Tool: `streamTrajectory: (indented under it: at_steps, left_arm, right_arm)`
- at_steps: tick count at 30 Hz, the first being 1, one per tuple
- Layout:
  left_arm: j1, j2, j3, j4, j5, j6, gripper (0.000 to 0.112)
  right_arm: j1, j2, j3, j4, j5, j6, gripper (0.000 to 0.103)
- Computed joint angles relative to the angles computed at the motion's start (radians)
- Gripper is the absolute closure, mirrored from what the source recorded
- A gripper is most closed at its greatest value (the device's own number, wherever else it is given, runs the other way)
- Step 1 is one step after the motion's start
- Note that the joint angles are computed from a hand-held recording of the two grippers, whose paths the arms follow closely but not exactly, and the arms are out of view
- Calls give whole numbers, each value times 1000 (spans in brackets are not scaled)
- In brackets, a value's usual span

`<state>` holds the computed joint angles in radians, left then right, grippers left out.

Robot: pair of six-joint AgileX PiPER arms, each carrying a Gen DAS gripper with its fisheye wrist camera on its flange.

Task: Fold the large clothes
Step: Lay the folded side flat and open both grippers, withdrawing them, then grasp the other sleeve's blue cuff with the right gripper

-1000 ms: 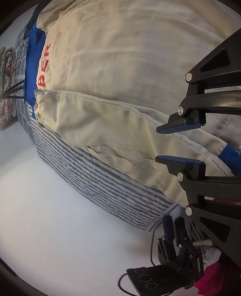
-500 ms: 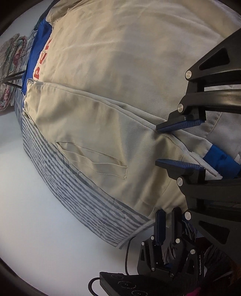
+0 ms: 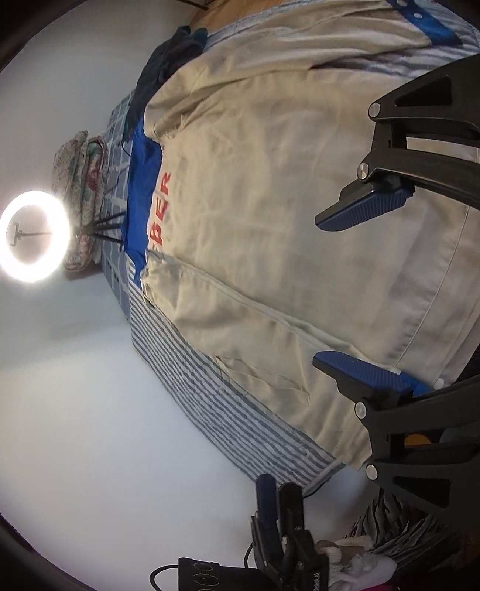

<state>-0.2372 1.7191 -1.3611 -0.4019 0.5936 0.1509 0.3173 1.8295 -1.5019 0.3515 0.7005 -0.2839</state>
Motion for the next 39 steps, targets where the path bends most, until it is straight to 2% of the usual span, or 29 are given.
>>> streamTrajectory:
  at_steps: [2, 4, 12, 18, 24, 28, 39]
  left_arm:
    - [-23, 41, -93, 60, 28, -64, 53]
    - [-43, 69, -151, 108, 34, -109, 47]
    - [-71, 212, -384, 119, 118, -130, 47]
    - [-75, 309, -505, 93, 170, -155, 47]
    - [-94, 369, -581, 92, 209, -151, 47]
    - [-100, 387, -595, 87, 225, -142, 47]
    - [-100, 433, -649, 91, 260, -153, 47]
  right_arm:
    - [-38, -20, 11, -27, 7, 16, 29]
    - [-73, -32, 17, -48, 13, 33, 28]
    - [-244, -87, 83, -74, 0, 52, 25]
    - [-423, -83, 91, 23, 31, -19, 26]
    - [-617, -19, 27, 121, 111, -63, 38]
    - [-708, 47, -37, 124, 135, -50, 40]
    - [-830, 231, -195, 79, 176, 42, 43]
